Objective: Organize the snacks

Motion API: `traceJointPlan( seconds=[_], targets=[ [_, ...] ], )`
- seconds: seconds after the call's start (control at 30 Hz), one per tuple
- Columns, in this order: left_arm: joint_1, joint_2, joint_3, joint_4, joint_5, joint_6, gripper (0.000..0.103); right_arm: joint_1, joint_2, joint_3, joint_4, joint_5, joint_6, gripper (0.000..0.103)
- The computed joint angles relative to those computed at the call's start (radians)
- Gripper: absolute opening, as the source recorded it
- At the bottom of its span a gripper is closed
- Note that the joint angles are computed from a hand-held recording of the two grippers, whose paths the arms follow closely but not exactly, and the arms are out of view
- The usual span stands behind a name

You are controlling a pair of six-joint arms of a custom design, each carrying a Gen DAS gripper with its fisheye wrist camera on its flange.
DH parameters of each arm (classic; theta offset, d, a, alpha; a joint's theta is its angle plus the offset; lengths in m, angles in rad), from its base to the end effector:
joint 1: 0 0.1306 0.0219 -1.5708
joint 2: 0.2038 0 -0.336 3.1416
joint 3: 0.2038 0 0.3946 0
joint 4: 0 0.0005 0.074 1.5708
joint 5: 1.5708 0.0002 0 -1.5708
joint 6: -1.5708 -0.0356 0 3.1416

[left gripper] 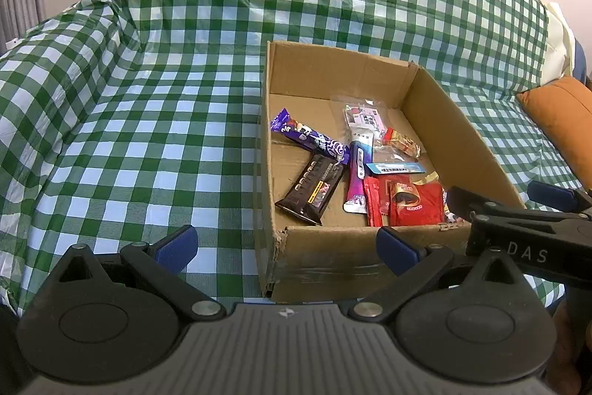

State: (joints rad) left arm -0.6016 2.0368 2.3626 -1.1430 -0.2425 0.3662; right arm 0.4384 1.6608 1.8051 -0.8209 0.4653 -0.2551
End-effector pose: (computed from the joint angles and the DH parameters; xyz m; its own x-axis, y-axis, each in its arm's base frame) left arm 0.5639 -0.3774 0.4410 -0.7096 0.0655 -0.7016 0.1712 0.9819 -0.0815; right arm 0.5431 0.2364 0.4425 -0.5644 -0.0155 -0.8254 0.0825 0.9938 -0.0751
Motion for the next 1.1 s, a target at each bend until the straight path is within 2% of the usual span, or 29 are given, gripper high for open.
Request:
traceJointPlan(
  seconds=[1.1],
  targets=[
    [-0.001,-0.009,-0.018,0.01,0.003,-0.003,0.103,-0.002,0.0,-0.001,0.004,-0.003,0.007,0.103]
  ],
)
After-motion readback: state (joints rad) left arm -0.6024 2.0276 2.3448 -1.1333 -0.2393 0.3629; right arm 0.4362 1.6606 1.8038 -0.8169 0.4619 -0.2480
